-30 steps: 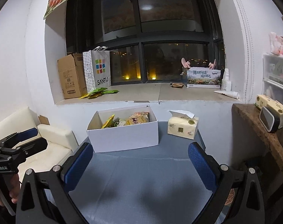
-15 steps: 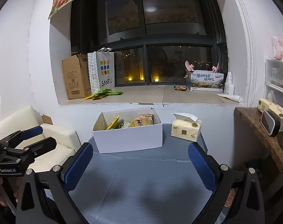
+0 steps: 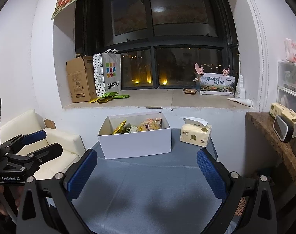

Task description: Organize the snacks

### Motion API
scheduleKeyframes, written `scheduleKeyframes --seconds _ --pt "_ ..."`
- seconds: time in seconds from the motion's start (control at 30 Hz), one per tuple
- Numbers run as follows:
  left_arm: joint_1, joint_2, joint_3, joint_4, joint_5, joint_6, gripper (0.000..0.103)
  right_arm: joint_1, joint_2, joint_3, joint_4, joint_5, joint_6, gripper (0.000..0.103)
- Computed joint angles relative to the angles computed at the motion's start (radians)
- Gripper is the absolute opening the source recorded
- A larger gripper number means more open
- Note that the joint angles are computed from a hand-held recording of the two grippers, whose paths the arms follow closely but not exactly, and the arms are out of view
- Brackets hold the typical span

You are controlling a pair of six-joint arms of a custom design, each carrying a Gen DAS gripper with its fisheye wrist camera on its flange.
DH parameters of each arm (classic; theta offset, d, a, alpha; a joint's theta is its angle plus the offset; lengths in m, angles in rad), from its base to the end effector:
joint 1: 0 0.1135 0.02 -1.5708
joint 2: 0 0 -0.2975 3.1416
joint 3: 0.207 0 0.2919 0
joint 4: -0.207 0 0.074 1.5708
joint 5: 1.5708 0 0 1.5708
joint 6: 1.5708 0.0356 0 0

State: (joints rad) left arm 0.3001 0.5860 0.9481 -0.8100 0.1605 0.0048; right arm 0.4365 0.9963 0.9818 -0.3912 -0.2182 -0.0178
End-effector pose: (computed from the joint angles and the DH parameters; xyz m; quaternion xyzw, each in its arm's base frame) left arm 0.1129 0.0290 0.3881 -0.0819 0.8409 0.0135 0.5349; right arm 0.2186 0.1105 0.3762 -0.2453 0.7953 0.2026 0.5160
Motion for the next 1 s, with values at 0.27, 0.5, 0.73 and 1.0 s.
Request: scheduleKeyframes --seconds 0.27,0.5,0.73,1.0 --pt "-0.007 0.004 -0.003 -0.002 -0.009 0.001 0.103 0.003 0.004 0.002 -0.005 -0.001 -0.002 0.103" --pt "-0.012 0.007 -0.006 -0.004 -0.012 0.003 0.103 0.003 0.009 0.006 -0.007 -0.005 -0.006 0.103" --pt "-0.011 0.007 -0.006 -0.007 -0.008 0.007 0.103 0.000 0.014 0.009 -0.006 -0.010 -0.009 0.103" --pt "0.000 0.009 -0.006 -0.013 0.008 0.007 0.103 0.000 0.018 0.005 -0.004 -0.011 -0.007 0.103"
